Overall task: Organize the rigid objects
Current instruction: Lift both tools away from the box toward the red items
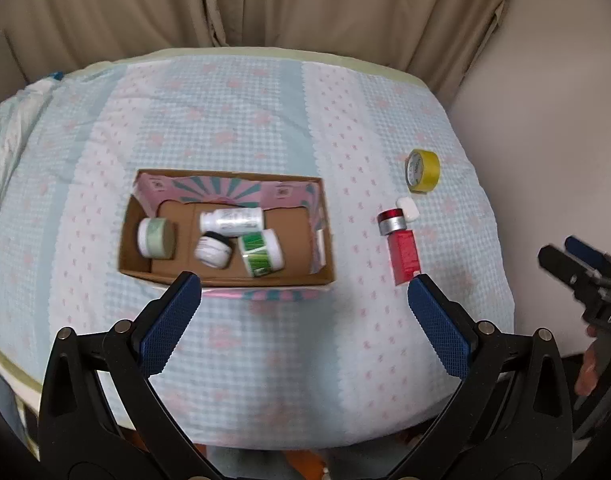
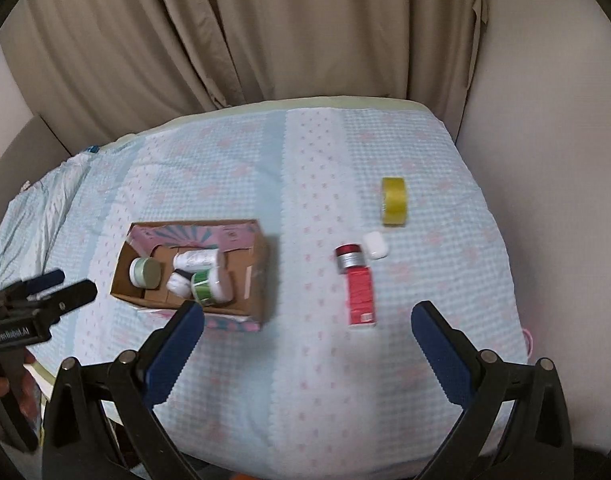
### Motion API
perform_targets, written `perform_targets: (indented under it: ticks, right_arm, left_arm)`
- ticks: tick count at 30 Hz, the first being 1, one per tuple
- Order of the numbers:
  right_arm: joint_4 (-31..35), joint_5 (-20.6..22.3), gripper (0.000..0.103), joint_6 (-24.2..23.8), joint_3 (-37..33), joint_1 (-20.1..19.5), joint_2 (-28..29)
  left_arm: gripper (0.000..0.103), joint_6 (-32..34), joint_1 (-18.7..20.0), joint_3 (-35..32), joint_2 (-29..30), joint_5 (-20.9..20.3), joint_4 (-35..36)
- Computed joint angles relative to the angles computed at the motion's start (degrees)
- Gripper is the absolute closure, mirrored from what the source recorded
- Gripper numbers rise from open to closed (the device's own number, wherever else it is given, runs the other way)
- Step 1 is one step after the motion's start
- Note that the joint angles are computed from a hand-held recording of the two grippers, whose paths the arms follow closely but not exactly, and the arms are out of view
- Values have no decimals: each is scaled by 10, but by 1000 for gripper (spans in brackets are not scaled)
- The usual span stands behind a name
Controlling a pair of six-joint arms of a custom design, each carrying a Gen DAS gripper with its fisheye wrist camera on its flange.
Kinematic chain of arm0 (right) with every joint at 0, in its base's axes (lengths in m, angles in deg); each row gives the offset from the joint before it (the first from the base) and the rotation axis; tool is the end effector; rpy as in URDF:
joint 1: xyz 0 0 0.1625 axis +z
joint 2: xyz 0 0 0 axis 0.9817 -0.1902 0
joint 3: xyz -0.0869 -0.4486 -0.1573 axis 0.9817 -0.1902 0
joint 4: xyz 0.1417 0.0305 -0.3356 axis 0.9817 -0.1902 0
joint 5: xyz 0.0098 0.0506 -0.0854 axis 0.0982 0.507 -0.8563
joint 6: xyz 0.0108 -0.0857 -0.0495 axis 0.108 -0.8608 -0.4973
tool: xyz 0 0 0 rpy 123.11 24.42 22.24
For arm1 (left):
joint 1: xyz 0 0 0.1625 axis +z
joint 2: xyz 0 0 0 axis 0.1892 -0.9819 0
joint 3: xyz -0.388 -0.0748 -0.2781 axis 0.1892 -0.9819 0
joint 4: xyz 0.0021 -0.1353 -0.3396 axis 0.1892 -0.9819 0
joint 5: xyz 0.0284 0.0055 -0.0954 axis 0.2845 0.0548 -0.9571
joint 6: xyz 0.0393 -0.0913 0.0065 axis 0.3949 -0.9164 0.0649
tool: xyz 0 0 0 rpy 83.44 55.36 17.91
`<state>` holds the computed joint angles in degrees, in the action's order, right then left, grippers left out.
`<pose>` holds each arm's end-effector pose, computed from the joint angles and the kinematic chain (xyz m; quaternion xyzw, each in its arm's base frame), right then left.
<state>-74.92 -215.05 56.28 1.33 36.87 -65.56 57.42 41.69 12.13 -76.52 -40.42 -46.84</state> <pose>0.3670 -0.6268 0.2872 -0.0100 -0.8950 0.2914 0.3377 -0.3234 -0.7402 0.2843 0.1761 0.9322 -0.1702 0.2664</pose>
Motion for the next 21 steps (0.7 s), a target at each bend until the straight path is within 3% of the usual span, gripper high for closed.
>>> perform_targets:
  ticks: [9,15,21]
  right_arm:
    - [14,14,0,-50,-37,-62,-31]
    - [40,15,0,-55,-97,-101,-15]
    - [107,25,0,-67,-191,-137,24]
  left_arm:
    - [0,-66,-23,-67,85,-1,37]
    - [0,-81,-16,-146,159,-25,74]
    - [0,-90,-3,-231,235,-56,113]
